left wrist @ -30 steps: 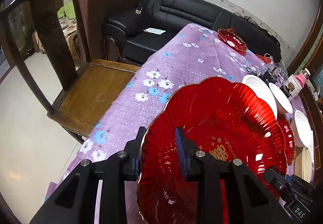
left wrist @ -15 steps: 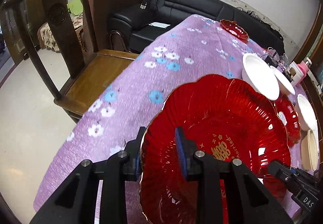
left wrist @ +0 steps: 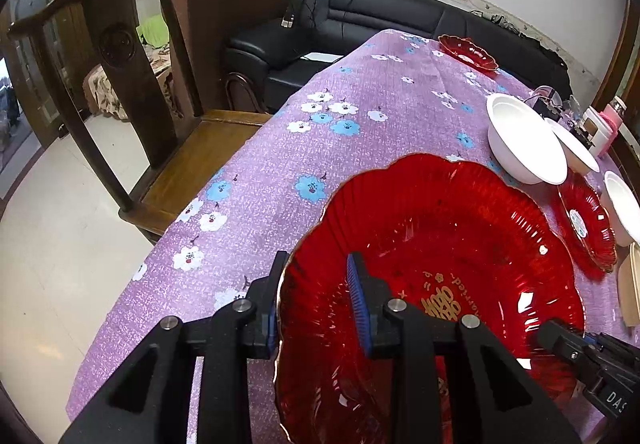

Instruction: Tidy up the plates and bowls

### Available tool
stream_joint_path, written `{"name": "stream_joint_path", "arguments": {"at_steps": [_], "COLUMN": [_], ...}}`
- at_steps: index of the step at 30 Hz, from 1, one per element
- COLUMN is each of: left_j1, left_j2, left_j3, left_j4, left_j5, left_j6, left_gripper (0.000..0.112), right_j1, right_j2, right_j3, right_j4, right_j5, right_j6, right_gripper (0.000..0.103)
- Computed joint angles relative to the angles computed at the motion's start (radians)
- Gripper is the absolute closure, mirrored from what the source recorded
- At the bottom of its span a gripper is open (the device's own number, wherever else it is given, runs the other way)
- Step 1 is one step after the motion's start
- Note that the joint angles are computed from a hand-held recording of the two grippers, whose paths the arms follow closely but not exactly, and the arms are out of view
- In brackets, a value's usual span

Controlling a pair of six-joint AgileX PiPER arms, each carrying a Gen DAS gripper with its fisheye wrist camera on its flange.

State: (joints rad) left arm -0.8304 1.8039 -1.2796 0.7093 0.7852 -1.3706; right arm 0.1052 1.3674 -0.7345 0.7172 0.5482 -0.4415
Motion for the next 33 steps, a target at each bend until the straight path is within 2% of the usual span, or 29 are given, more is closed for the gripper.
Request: {"name": "stream_joint_path", "arguments": {"at_steps": [4,14,17,18,20,22,27,33], "left_j1": [-0.027,-0.04,-0.061,-0.07,-0.083,-0.108,-0.155,-0.201], "left_j2": [0.013,0.022,0.027,0.024,0.018,0.011,-0.019,-0.058], "left_j3": [-0.013,-0.025,-0.035,-0.038,-0.037,-0.038,-0.039,-0.037], "left_j4": [0.046,0.055,0.095,0.106,0.129,0.168,0.222,0.247], "left_j5": [0.04,0.079,0.127,0.143,0.165,0.208,0.287,0.338], "left_j6": [-0.026,-0.03,-0.057,-0.062,-0.079,-0.112,-0.152,-0.181], "left_gripper": [0.082,0.081,0.08,0.078,0.068,0.052,0.046,0.042], "right_j1": [0.007,0.003,0.001,0.002,-0.001,-0.005,-0.004,-0.06], "right_j2": [0.004,-0.001,-0.006,-0.009,-0.015,-0.018,-0.058,-0.106], "right_j3": [0.001,0.013,0.013,0.014,0.02,0.026,0.042,0.062], "right_j4": [0.001,0.027,0.027,0.029,0.039,0.051,0.024,0.058], "right_j5": [-0.012,-0.021,-0.02,-0.021,-0.026,-0.032,-0.063,-0.03], "right_j6": [0.001,-0.028,-0.031,-0.03,-0.035,-0.041,-0.017,-0.061], "right_gripper": [0.085,0.085,0.085,0.084,0.083,0.083,0.081,0.08]}}
